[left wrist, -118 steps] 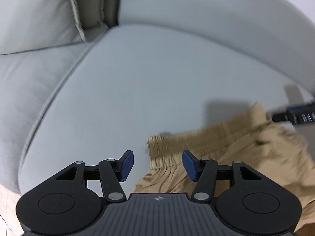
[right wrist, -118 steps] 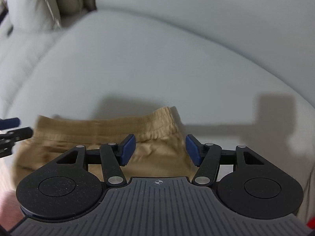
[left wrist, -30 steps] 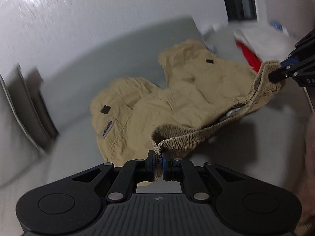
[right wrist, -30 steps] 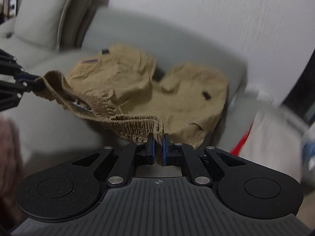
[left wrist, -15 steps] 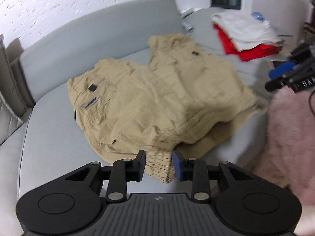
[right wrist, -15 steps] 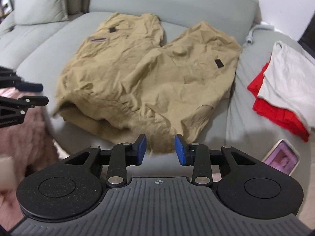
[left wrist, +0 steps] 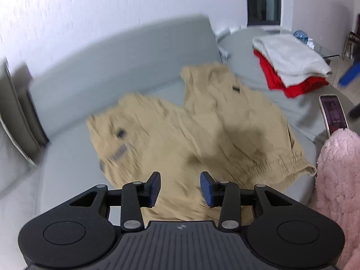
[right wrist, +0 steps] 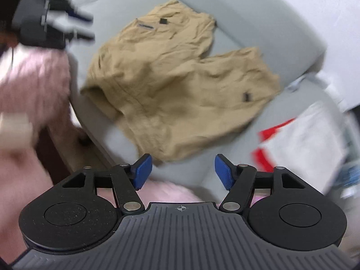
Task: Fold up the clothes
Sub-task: 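Lift the trousers by the waistband and shake them out flat onto the seat, then release the waistband from both grippers and pull them back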
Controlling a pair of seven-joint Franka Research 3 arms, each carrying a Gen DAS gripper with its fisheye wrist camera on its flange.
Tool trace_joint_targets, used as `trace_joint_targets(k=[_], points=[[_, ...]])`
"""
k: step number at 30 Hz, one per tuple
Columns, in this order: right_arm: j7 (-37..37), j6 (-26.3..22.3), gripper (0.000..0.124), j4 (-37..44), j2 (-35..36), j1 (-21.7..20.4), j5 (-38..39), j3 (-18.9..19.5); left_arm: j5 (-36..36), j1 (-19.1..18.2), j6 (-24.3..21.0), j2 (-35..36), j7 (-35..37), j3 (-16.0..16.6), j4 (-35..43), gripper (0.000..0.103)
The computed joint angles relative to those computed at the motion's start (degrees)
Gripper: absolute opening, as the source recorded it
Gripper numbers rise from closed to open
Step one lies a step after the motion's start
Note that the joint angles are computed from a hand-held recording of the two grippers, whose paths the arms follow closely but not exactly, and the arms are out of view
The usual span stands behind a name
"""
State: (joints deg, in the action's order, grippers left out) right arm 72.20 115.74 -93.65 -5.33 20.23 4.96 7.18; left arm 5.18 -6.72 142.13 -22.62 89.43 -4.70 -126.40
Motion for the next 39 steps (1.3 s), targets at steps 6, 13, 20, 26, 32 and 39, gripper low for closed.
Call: trace_joint_targets(k=[6, 13, 20, 26, 32, 39], points=[[18.99, 21.14, 0.002, -11.35, 4.36, 1.68, -0.89, 1.28, 3.57, 1.14, 5.33, 2.69, -5.73, -2.52, -1.68, 0.036], [34.88, 20.39, 0.007, -13.25, 7.31, 3.74, -9.71, 1.13, 5.68, -0.09, -1.15, 7.1, -8.72, -3.84, -0.71, 0.007], [30.69, 18.04, 0.008, -16.82, 2.27, 3.59, -8.17, 1.45, 1.52, -1.42, 0.56, 2.48, -11.22, -1.58, -5.05, 0.01], [33.77, 21.5, 0.015, -20.26, -3.99, 2.32, -4.73, 1.59, -2.62, -1.86, 2.08, -0.94, -11.64, -0.51, -5.95, 0.02], [33.5, 22.94, 0.022, -21.32, -7.37, 0.95, -4.38, 2.37, 0.37, -0.24, 3.79, -0.97, -17.33, -2.51, -3.85, 0.034], [32.71, 24.3, 0.038, -20.62, -7.37, 0.87, -3.37, 3.13, 0.57, -0.89, 3.91, -3.07, -18.53, -1.66, -5.04, 0.041]])
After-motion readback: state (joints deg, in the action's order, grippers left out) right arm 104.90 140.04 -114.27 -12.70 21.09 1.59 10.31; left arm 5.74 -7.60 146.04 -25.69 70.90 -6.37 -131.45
